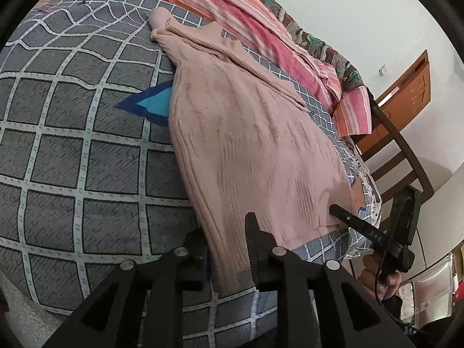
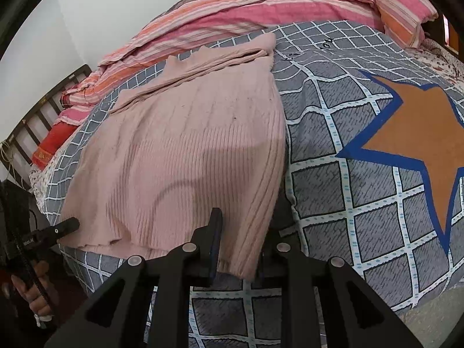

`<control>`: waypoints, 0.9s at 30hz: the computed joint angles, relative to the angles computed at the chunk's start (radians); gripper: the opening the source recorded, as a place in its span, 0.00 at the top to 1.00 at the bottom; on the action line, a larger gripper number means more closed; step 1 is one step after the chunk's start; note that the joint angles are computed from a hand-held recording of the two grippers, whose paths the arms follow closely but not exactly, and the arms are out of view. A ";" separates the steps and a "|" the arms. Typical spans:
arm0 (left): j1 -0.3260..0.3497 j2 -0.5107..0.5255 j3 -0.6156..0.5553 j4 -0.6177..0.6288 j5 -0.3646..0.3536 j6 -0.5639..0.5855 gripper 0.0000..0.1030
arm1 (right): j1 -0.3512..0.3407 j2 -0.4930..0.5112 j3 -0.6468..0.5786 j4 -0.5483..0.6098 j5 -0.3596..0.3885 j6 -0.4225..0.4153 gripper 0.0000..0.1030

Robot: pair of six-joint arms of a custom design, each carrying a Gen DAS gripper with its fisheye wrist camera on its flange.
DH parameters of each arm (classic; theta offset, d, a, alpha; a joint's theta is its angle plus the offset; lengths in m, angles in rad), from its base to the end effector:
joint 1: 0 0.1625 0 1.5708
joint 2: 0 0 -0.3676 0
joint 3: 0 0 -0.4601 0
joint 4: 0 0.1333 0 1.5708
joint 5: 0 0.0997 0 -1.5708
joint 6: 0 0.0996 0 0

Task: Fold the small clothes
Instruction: 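Hold the hem with both grippers and lift it toward the collar, then carry the hem with both grippers over the body and lay it near the collar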

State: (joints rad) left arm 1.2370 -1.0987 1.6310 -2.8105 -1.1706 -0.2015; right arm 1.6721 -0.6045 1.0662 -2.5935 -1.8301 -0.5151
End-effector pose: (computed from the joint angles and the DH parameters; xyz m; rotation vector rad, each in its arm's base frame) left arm -0.0664 -0.7168 0.2515 -0.0236 2.7412 -1.1200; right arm 0.1932 -0.8348 0.1380 0.7212 -2.5992 0.6878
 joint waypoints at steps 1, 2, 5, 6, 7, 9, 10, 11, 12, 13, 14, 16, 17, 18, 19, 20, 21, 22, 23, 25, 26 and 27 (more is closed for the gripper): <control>0.000 0.001 -0.002 0.004 0.000 -0.005 0.82 | 0.000 0.000 -0.001 0.003 0.002 0.005 0.87; 0.000 0.001 -0.007 0.015 0.004 -0.008 0.82 | -0.001 0.001 -0.003 0.009 0.009 0.013 0.89; -0.009 -0.004 -0.004 0.015 0.040 -0.008 0.93 | -0.003 -0.004 0.000 0.003 0.025 0.026 0.94; -0.010 -0.009 0.003 -0.002 0.045 -0.004 0.93 | -0.002 -0.010 0.008 -0.008 0.034 0.024 0.94; -0.007 -0.016 0.008 -0.016 0.035 -0.002 0.93 | -0.002 -0.016 0.014 -0.017 0.043 0.019 0.94; 0.000 -0.028 0.017 -0.045 -0.002 -0.008 0.93 | -0.002 -0.029 0.029 -0.035 0.062 0.013 0.95; 0.000 -0.033 0.021 -0.064 -0.016 -0.009 0.93 | -0.003 -0.037 0.037 -0.043 0.076 0.016 0.95; -0.001 -0.035 0.024 -0.078 -0.020 -0.007 0.94 | -0.003 -0.043 0.042 -0.046 0.087 0.020 0.95; -0.006 -0.037 0.029 -0.102 -0.015 0.001 0.94 | -0.003 -0.048 0.044 -0.048 0.095 0.026 0.95; -0.010 -0.039 0.033 -0.120 -0.014 0.009 0.94 | -0.002 -0.053 0.045 -0.052 0.103 0.036 0.95; -0.016 -0.043 0.036 -0.134 -0.015 0.018 0.94 | -0.003 -0.058 0.046 -0.053 0.118 0.044 0.95; -0.022 -0.049 0.040 -0.159 -0.019 0.032 0.94 | -0.002 -0.063 0.042 -0.054 0.147 0.063 0.95; -0.024 -0.052 0.041 -0.171 -0.026 0.041 0.94 | -0.001 -0.065 0.041 -0.059 0.158 0.068 0.95; -0.025 -0.053 0.037 -0.175 -0.032 0.048 0.94 | -0.002 -0.066 0.040 -0.063 0.171 0.071 0.95; -0.027 -0.052 0.031 -0.179 -0.031 0.053 0.94 | -0.002 -0.066 0.037 -0.066 0.187 0.079 0.95; -0.027 -0.050 0.024 -0.185 -0.032 0.057 0.94 | -0.002 -0.063 0.029 -0.064 0.196 0.087 0.95; -0.028 -0.045 0.016 -0.189 -0.032 0.057 0.94 | -0.001 -0.060 0.021 -0.064 0.203 0.096 0.95; -0.029 -0.041 0.009 -0.197 -0.026 0.058 0.94 | 0.001 -0.055 0.013 -0.070 0.206 0.104 0.95; -0.033 -0.036 0.003 -0.208 -0.009 0.058 0.94 | 0.005 -0.051 0.011 -0.088 0.194 0.103 0.95; -0.041 -0.026 -0.015 -0.211 0.023 0.071 0.94 | 0.024 -0.033 0.000 -0.141 0.143 0.072 0.95; -0.048 -0.018 -0.025 -0.220 0.046 0.084 0.94 | 0.029 -0.027 -0.005 -0.157 0.139 0.065 0.95; -0.050 -0.014 -0.032 -0.225 0.051 0.094 0.94 | 0.031 -0.024 -0.009 -0.162 0.147 0.065 0.95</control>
State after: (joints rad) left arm 1.1873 -1.1127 1.5995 -3.0353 -1.1195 -0.1072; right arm 1.7030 -0.6288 1.0575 -2.7554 -1.6834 -0.4503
